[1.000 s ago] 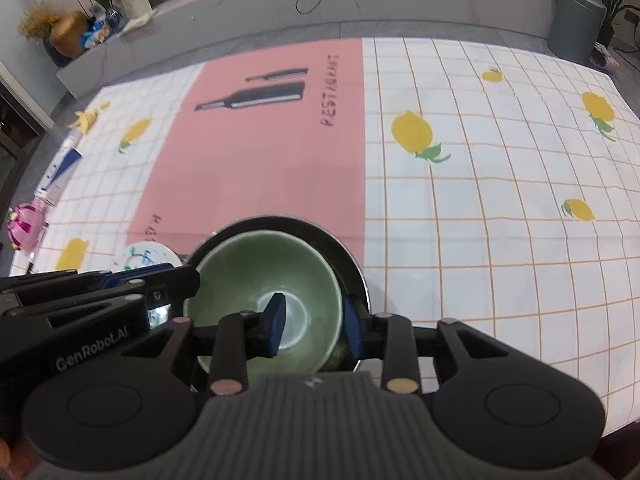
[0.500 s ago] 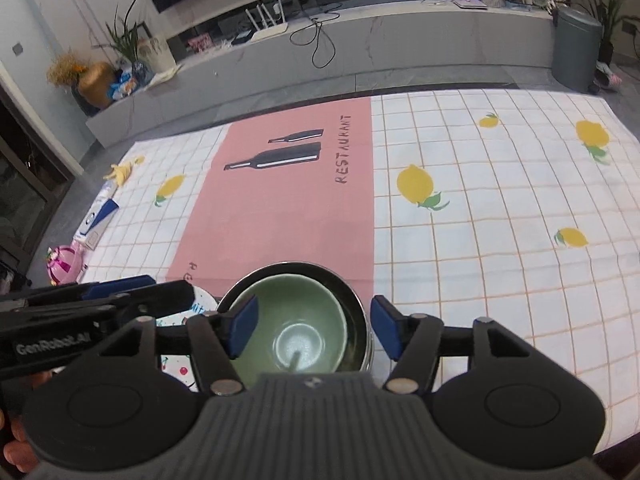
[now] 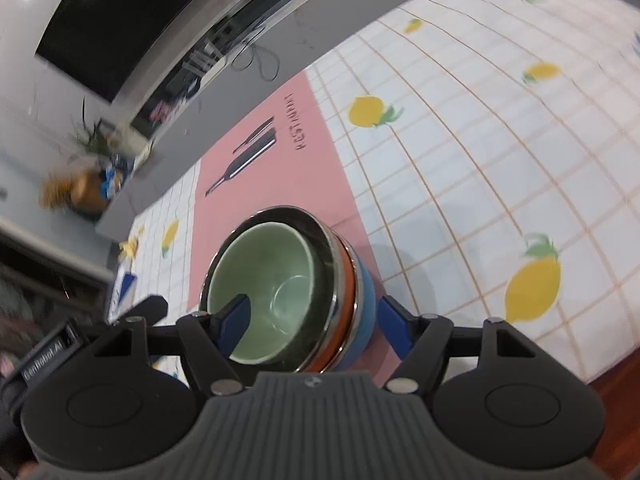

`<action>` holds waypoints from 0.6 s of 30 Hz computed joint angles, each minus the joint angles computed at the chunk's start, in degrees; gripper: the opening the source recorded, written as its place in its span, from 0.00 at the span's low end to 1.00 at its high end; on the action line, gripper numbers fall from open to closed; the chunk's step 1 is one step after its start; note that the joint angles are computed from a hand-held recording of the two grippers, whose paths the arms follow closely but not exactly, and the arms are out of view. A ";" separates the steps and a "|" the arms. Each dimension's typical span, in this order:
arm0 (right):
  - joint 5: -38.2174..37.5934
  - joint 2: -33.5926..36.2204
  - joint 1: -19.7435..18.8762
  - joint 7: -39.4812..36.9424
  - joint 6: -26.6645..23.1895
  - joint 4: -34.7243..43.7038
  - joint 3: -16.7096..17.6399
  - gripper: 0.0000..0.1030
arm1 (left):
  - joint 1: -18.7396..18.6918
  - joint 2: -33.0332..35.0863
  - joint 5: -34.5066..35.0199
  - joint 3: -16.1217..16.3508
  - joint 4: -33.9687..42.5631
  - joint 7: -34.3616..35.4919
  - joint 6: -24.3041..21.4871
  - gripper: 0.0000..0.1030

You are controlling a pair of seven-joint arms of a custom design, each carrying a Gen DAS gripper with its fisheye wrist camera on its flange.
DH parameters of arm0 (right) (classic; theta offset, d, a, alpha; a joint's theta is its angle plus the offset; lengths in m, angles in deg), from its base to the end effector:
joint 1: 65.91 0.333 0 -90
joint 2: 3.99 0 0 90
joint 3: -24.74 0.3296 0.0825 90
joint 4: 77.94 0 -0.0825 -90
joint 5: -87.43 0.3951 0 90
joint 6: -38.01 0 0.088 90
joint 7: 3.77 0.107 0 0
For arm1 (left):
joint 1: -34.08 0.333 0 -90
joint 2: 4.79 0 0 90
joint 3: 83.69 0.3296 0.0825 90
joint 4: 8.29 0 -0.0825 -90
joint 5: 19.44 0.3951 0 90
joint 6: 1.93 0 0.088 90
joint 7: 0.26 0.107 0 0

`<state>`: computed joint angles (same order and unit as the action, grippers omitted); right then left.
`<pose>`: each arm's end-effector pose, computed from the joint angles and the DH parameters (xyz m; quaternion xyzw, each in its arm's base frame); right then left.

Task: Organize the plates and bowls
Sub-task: 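Close both tools on the rim of the nested bowl stack, then lift and carry the bowl stack with both tools toward the 'Fruity' plate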

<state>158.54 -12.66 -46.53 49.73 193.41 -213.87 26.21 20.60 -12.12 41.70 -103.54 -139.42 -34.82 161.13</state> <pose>0.4883 0.1503 0.4259 -0.6304 0.6574 0.0603 0.4083 0.4198 -0.3367 0.4631 -0.8103 0.4060 -0.4080 0.1104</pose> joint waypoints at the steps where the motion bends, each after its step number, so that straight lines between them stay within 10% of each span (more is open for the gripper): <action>1: 1.59 0.16 0.14 -0.30 0.27 -0.22 -0.07 0.68 | 0.42 0.29 1.89 -0.27 -0.05 -3.01 0.44 0.71; 18: 13.51 4.60 -1.85 -2.80 -2.81 1.28 1.18 0.70 | -3.12 6.89 15.59 3.58 3.35 -23.87 2.34 0.77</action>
<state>172.05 -8.06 -48.38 46.93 190.59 -212.59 27.40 17.48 -5.23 57.29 -99.96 -136.06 -58.69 163.46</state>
